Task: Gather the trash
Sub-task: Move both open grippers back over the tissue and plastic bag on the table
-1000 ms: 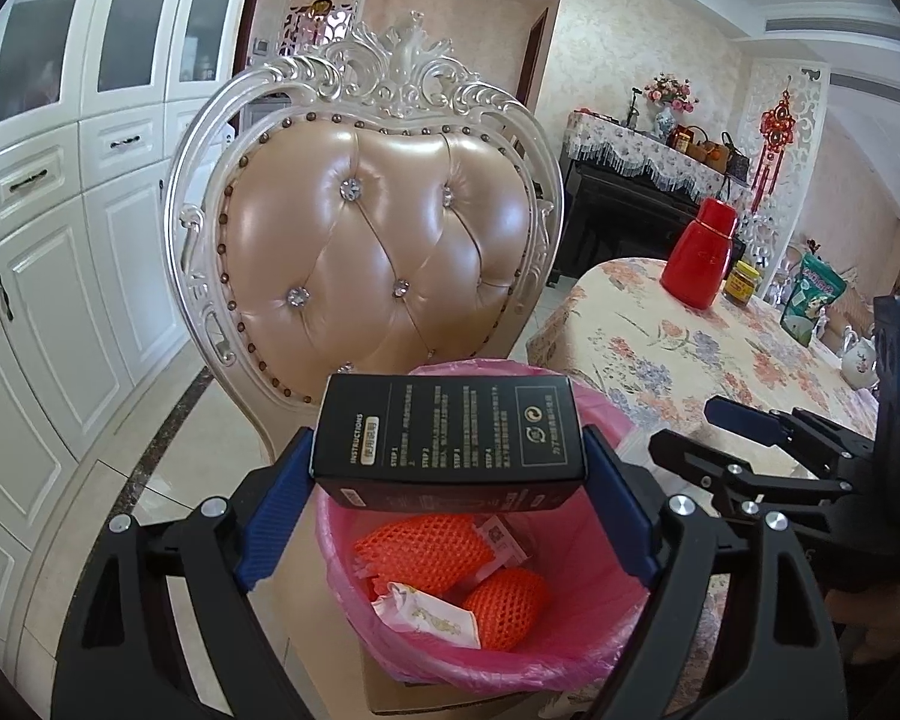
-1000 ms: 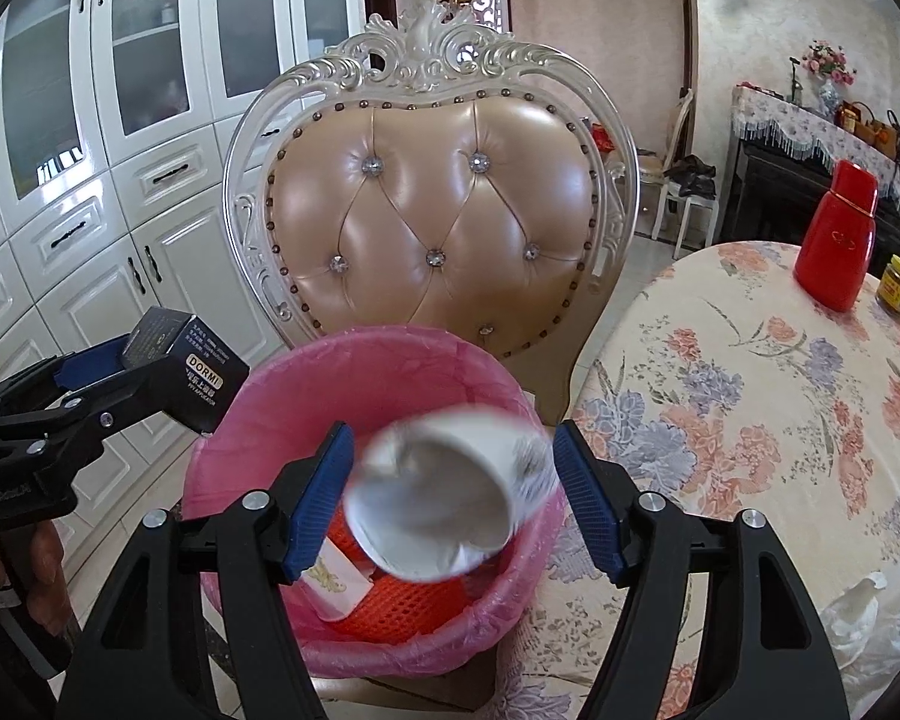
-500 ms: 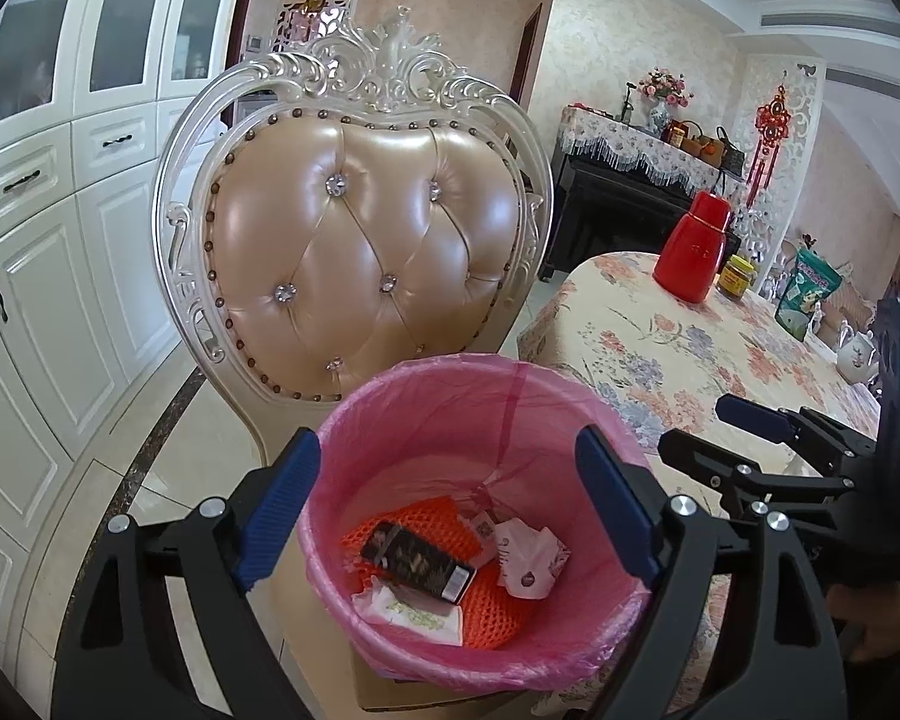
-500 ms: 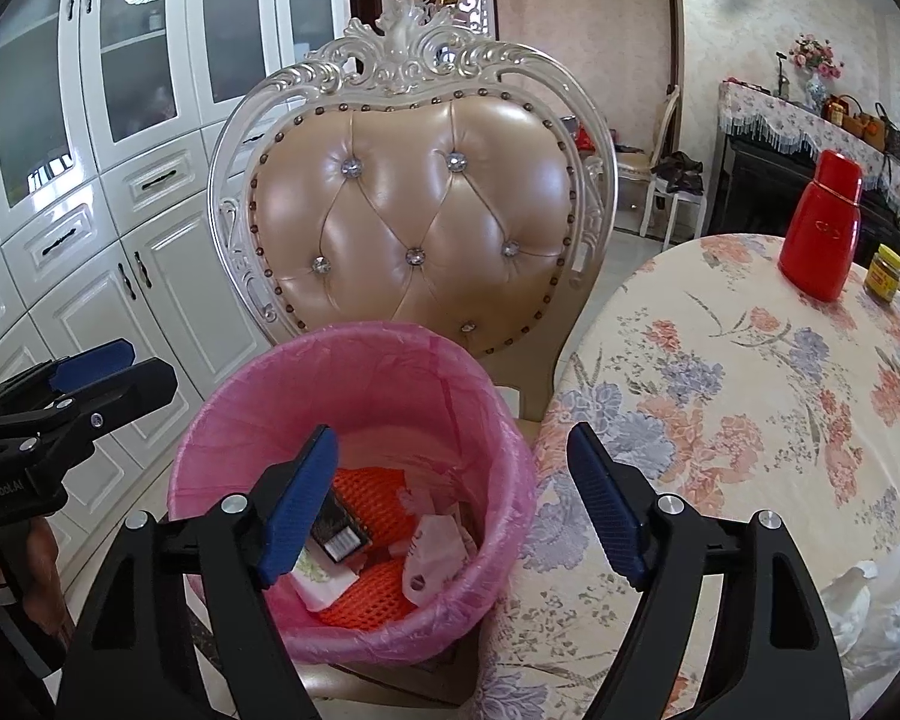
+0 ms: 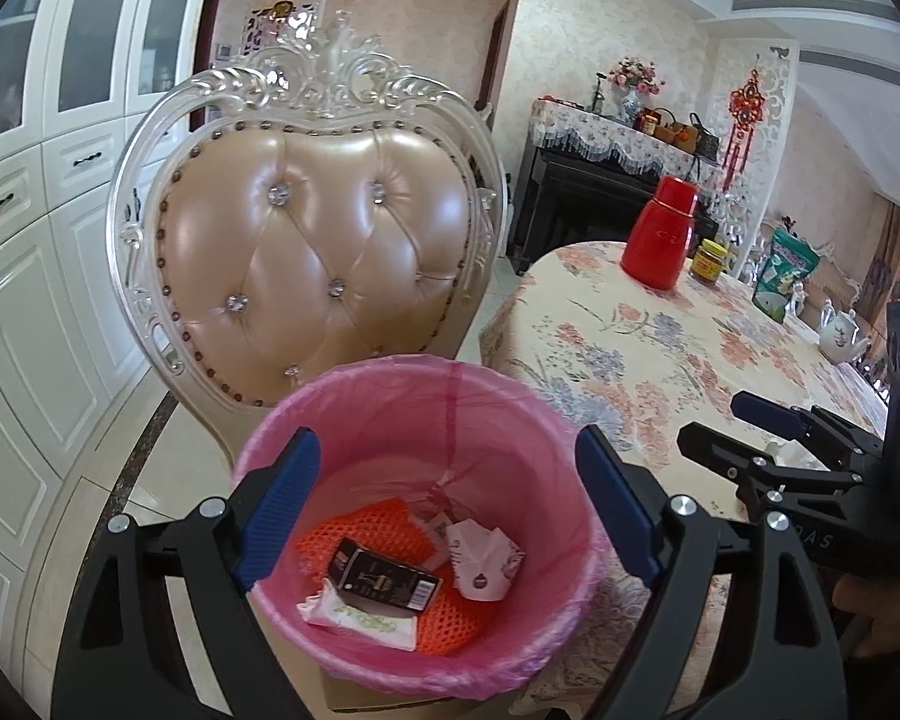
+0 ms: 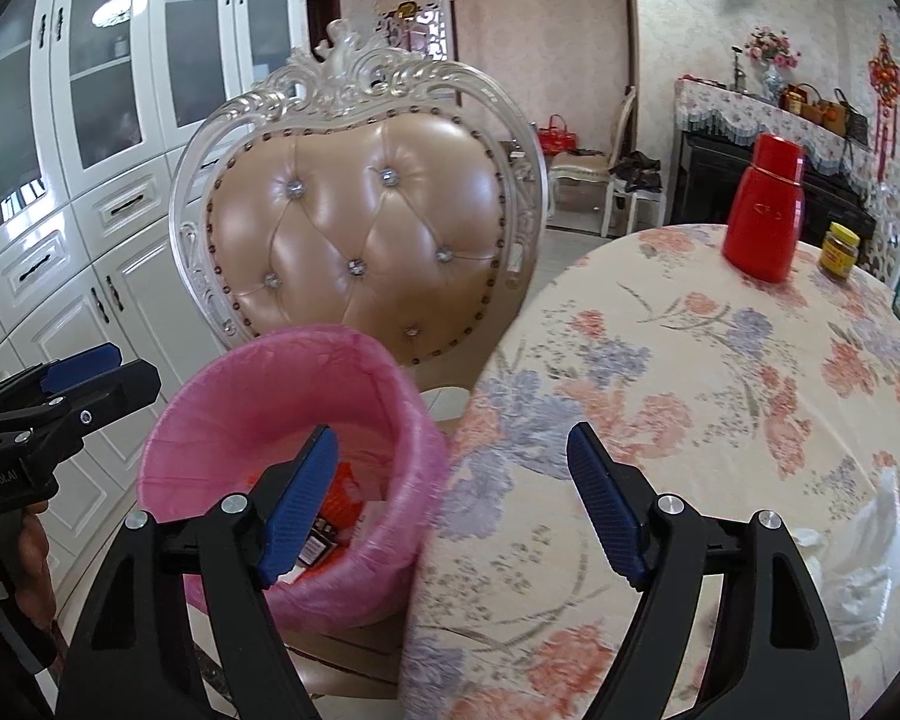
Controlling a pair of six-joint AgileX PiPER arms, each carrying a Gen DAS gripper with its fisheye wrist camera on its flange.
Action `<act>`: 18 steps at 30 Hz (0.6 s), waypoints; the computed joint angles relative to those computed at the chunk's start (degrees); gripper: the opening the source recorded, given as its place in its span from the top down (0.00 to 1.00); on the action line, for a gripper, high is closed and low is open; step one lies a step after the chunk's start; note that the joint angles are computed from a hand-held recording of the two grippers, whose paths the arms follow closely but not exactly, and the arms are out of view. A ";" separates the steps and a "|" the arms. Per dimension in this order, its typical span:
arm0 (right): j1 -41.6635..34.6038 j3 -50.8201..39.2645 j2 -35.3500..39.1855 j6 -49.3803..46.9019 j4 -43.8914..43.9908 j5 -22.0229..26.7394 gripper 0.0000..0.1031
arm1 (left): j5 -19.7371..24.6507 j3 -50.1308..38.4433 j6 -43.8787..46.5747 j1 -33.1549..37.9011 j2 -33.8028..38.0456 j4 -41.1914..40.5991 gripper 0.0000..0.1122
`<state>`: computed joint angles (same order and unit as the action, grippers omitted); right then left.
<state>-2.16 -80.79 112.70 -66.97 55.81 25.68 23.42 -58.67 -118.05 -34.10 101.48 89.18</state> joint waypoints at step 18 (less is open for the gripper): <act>-12.59 4.28 -1.69 -9.05 6.85 0.43 0.28 | 0.16 -15.71 16.08 -6.37 10.28 -14.36 0.25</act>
<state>-14.75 -76.51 111.01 -76.02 62.66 26.12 23.58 -74.39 -101.96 -40.47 111.76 74.81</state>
